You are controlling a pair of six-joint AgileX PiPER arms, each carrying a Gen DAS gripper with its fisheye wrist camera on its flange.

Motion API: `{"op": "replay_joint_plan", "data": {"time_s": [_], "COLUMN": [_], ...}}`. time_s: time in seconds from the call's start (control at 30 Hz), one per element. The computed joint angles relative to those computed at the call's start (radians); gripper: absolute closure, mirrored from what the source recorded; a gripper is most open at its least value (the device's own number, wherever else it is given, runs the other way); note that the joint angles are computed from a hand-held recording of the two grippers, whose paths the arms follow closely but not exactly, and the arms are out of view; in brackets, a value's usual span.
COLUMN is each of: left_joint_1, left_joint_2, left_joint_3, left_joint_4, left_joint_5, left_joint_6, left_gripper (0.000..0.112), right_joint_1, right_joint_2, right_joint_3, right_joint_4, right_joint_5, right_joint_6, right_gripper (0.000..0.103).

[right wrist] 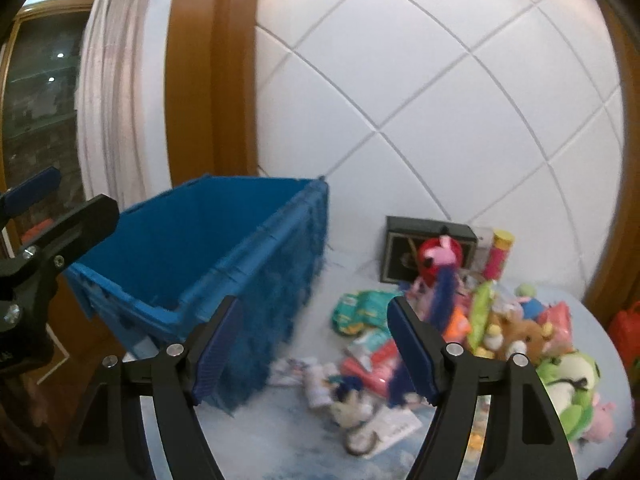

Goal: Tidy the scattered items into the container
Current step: 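Withdraw both tools from the crate back toward the item pile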

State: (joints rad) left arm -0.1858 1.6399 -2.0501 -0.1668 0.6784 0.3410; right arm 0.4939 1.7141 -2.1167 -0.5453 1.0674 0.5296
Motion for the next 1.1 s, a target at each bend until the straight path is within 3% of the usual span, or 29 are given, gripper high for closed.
{"op": "replay_joint_plan", "data": {"time_s": [0.37,0.6,0.73,0.83,0.93,1.1], "left_joint_1": [-0.327,-0.448,-0.544,-0.581,-0.570,-0.535], "left_joint_2": [-0.056,-0.045,-0.028,-0.005,0.014,0.087], "left_joint_3": [0.160,0.207,0.221,0.197,0.174,0.064], "left_joint_4": [0.415,0.492,0.722,0.791,0.701,0.534], "left_joint_5": [-0.041,-0.042,-0.019,0.009,-0.003,0.046], "left_joint_6": [-0.420,-0.562,-0.743,-0.810,-0.775,-0.676], "left_gripper": [0.009,0.009,0.009,0.009,0.009,0.009], "right_joint_1": [-0.292,-0.504,-0.621,-0.666,-0.692,-0.702], "right_joint_2": [-0.345,-0.465,-0.489,-0.487,-0.476,-0.438], "right_joint_3": [0.529,0.697,0.740,0.740,0.729,0.684], "right_joint_4": [0.213,0.389,0.503,0.535,0.543,0.516], "right_joint_5": [-0.165,-0.214,-0.222,-0.225,-0.224,-0.210], "right_joint_6": [-0.133,-0.331,-0.444,-0.484,-0.496,-0.482], "right_gripper": [0.028,0.028,0.028,0.028,0.028,0.028]}}
